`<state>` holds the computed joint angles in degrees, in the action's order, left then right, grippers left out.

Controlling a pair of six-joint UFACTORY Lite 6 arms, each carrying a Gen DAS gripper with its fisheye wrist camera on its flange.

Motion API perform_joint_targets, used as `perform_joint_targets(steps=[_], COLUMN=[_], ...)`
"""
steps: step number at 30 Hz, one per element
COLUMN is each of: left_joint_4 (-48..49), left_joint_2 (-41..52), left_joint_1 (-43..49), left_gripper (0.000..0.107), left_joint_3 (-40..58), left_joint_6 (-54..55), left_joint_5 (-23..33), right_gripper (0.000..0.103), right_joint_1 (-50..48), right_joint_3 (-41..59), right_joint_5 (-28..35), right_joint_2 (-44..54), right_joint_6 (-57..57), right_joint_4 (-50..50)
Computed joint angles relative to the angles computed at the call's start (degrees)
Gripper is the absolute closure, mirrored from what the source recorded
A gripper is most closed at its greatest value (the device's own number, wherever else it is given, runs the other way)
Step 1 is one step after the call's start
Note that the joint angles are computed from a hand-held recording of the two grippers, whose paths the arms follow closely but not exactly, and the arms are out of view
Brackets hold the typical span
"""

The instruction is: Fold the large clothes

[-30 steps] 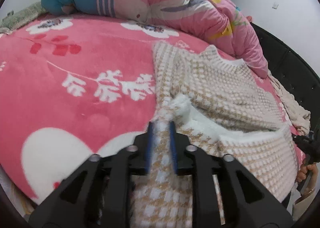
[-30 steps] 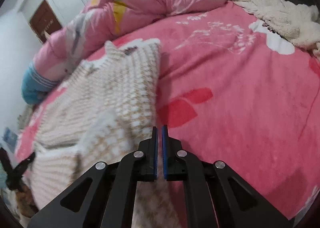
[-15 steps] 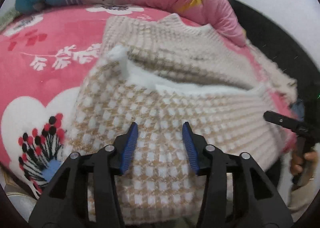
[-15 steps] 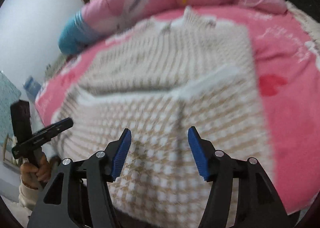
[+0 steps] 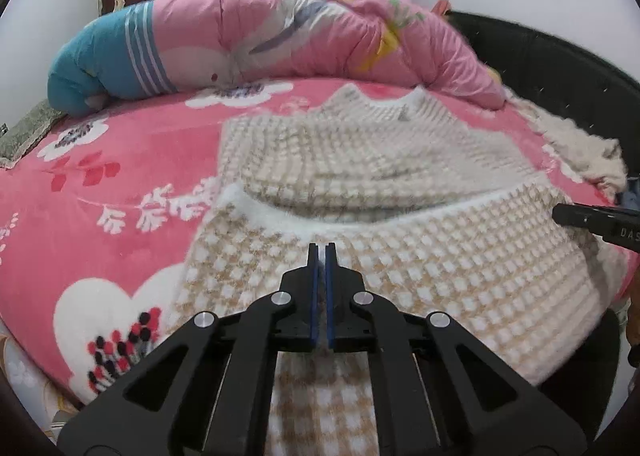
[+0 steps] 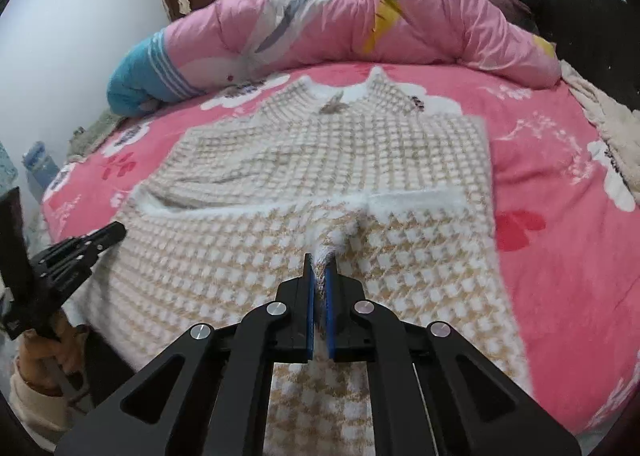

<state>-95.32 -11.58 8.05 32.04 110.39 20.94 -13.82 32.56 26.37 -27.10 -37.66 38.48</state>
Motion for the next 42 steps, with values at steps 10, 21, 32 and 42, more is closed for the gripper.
perform_joint_targets(steps=[10, 21, 32, 42], left_joint_4=[-0.3, 4.01, 9.87, 15.35], left_joint_2=[9.5, 10.01, 29.47, 10.22], left_joint_1=[7.62, 9.82, 17.11, 22.62], left_gripper=[0.107, 0.089, 0.102, 0.092], left_joint_3=[1.11, 8.16, 21.5, 8.63], left_joint_6=[3.36, -3.44, -15.17, -7.18], left_joint_5=[9.1, 12.93, 19.77, 34.88], right_gripper=[0.085, 0.078, 0.084, 0.059], right_joint_1=[-7.38, 4.48, -16.14, -8.79], right_joint_3=[-0.55, 8.72, 9.55, 2.7], right_joint_5=[9.55, 5.19, 3.95, 16.13], right_joint_2=[-2.3, 24.59, 26.17, 1.27], right_joint_6=[-11.57, -26.92, -21.05, -13.89], right_joint_4=[11.79, 28.96, 19.66, 9.96])
